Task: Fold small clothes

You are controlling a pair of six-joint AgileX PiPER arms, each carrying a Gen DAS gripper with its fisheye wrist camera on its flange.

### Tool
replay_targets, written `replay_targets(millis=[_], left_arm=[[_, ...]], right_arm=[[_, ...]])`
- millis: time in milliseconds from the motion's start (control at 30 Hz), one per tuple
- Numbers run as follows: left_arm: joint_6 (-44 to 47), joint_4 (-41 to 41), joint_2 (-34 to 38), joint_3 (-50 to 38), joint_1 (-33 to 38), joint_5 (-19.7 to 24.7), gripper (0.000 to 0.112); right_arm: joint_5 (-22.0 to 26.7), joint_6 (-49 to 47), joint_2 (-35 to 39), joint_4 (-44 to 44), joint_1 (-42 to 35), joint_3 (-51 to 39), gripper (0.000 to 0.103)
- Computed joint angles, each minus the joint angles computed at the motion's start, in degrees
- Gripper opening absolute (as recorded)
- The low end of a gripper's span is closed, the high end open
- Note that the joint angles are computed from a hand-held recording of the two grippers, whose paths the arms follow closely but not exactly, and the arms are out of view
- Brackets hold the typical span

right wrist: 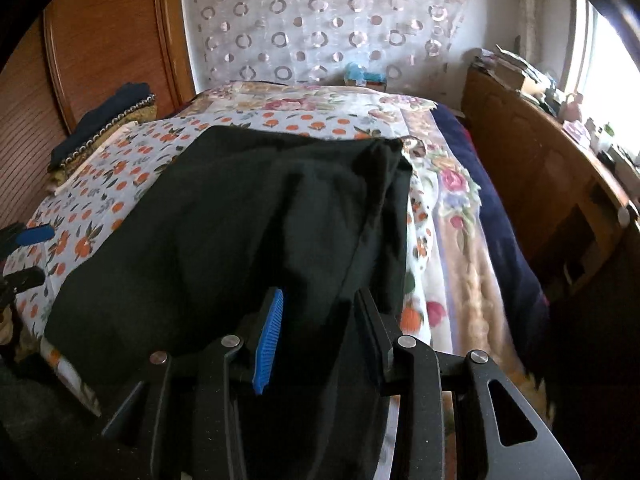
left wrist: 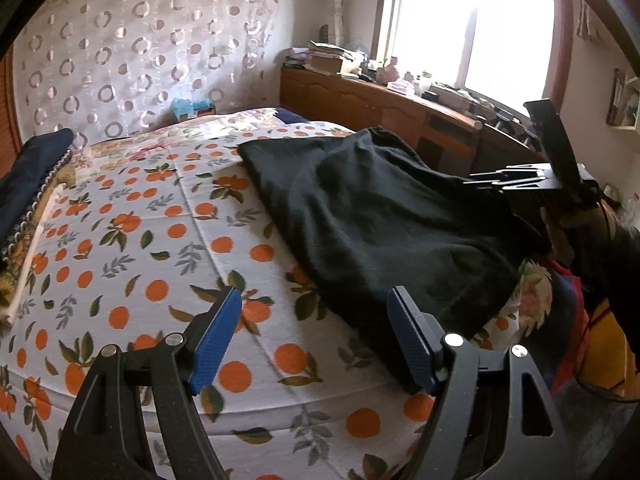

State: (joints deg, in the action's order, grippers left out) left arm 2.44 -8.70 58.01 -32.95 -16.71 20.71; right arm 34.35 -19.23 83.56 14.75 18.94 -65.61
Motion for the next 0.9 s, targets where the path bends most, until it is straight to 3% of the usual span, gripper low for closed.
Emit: replay_targets(millis=[167, 233, 300, 433, 533, 667, 900], left_arm=[[-0.11, -0.38, 1.39, -0.72, -2.6, 0.38, 0.076], [-4.44, 3.47, 1.74, -0.92, -4.7, 0.2, 0.076], [-4.8, 3.72, 2.14, -1.1, -5.65, 0.12, 0.076], [-4.96, 4.03, 3.14, -1.23, -6.77, 0.21, 0.076], [-2.19, 1.23, 4.58, -1.25, -6.4, -0.03, 0.076], [-6.72, 5.55, 5.62, -1.17, -7.55, 0.17, 0.076], [-5.06, 4.01, 6.6, -0.93, -8.3, 0.51, 0.076]], right_arm=[[0.24, 0.27, -4.75, 0.89, -0.67, 3.28, 0.036], [-1.67, -2.52, -7.03, 4.29, -0.69, 6.17, 0.019], [-3.81, -1.22, -8.84, 2.18, -0.24, 8.43, 0.005], [-4.65, -0.85, -11.64, 1.38, -0.96, 11.58, 0.003], [-5.31, 6.06, -12.76, -5.53, 0.94, 12.7, 0.003], [-4.59, 7.07, -13.18, -5.23, 1.0, 12.24, 0.003], [-4.54, 17.55, -13.57, -17.29, 5.26, 12.11, 0.006]])
